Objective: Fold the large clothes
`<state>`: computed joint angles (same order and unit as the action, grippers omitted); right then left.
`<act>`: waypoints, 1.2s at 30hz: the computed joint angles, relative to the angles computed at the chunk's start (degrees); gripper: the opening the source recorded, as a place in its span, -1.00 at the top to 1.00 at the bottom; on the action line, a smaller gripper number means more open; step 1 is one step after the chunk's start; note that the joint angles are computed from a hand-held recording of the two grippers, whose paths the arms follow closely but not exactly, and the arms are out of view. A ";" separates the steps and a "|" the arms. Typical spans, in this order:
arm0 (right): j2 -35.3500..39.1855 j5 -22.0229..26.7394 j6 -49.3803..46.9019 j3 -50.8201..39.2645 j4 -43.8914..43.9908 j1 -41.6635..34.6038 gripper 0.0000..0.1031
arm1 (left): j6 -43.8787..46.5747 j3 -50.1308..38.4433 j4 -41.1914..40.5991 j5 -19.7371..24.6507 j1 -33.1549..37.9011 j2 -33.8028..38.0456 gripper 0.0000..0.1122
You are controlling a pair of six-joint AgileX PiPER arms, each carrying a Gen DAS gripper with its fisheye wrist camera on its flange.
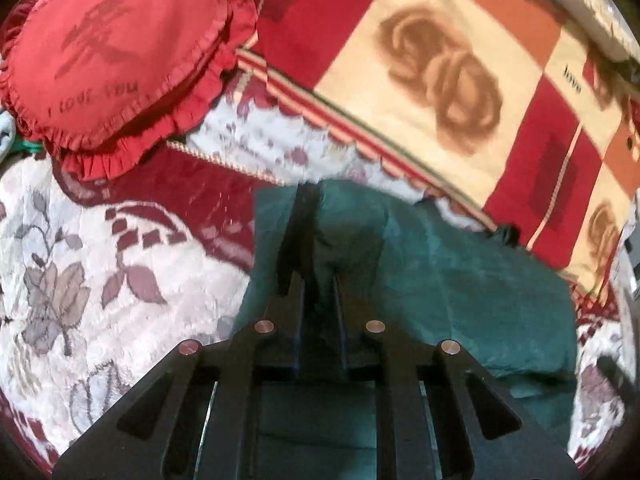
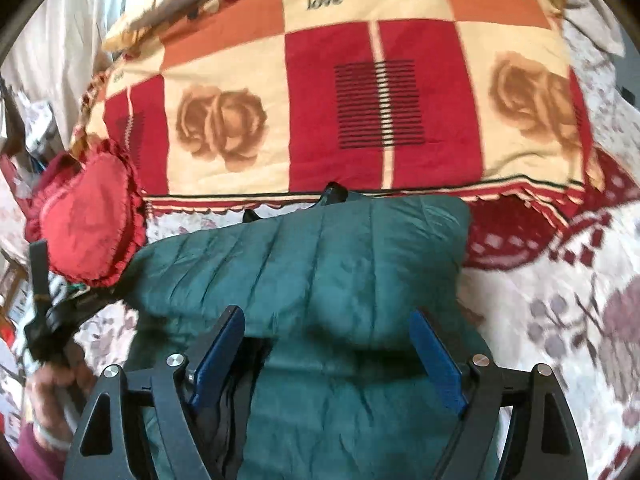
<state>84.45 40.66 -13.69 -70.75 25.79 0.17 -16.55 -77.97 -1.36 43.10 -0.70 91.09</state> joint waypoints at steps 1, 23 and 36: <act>2.58 -1.02 2.99 -1.89 -3.01 2.09 -0.55 | -0.40 0.67 0.73 -0.20 -0.49 -0.14 0.78; 1.49 -1.33 11.09 -2.43 -15.30 8.82 -0.51 | -8.79 -0.85 11.66 2.28 -6.80 -3.48 0.54; 14.56 -4.96 20.21 -9.50 -24.73 17.28 -0.51 | -10.72 -5.15 17.13 2.76 -8.37 7.13 0.49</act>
<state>99.01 35.69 6.52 -80.25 1.06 17.45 -27.27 -83.12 15.77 45.86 -9.07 98.22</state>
